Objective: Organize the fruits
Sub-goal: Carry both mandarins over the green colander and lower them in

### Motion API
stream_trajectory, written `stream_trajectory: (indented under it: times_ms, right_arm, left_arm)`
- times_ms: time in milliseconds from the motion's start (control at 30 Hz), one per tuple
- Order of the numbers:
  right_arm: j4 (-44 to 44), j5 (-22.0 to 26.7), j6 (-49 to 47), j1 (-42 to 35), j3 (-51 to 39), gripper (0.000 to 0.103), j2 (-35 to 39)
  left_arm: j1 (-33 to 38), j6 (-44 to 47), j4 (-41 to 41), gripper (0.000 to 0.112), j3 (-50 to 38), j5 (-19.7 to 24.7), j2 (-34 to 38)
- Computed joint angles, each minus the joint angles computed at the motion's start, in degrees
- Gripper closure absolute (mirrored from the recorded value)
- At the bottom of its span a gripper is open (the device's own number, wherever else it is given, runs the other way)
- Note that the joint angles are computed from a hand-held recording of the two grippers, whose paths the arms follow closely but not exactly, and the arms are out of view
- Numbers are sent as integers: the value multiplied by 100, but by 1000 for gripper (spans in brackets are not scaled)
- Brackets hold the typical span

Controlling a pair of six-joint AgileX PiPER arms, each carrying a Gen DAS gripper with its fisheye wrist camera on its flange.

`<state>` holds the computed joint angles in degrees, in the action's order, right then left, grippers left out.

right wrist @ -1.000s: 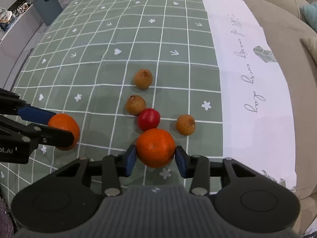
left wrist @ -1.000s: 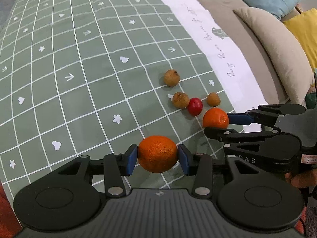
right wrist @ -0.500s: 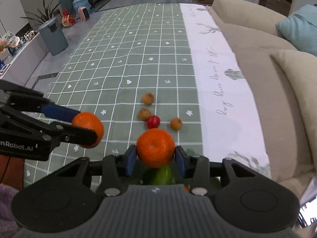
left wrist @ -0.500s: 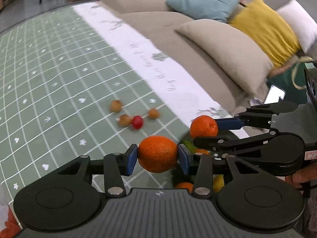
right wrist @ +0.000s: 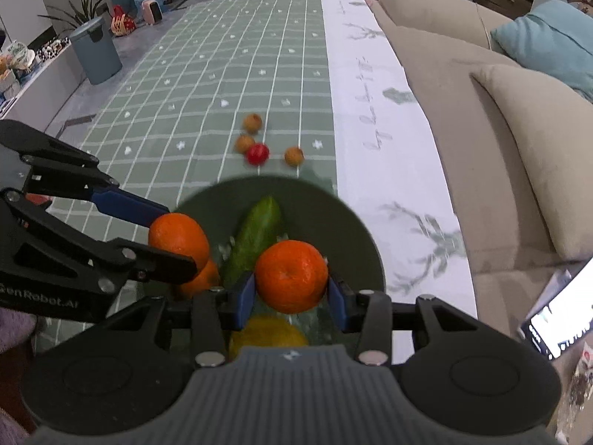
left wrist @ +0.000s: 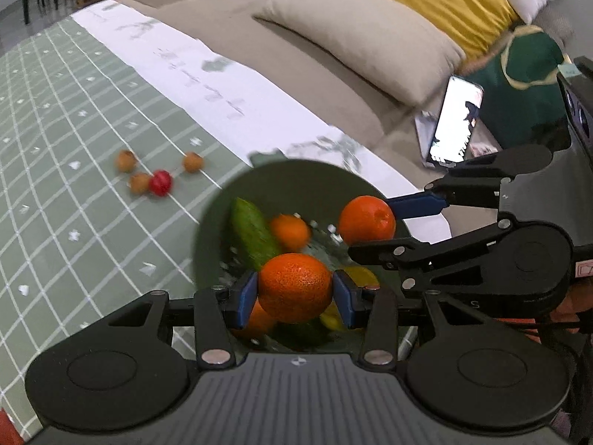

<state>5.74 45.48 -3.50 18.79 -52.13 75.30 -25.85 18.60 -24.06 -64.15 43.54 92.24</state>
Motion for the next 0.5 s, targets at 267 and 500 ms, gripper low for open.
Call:
stream_trajectory:
  times_ms: [267, 500]
  right_arm:
    - [367, 59, -763, -383, 429, 64, -254]
    - [678, -46, -1392, -675, 464, 64, -58]
  left_arm:
    - [-403, -441, 291, 63, -27, -123, 200]
    - [-499, -680, 478, 63, -249, -183, 488]
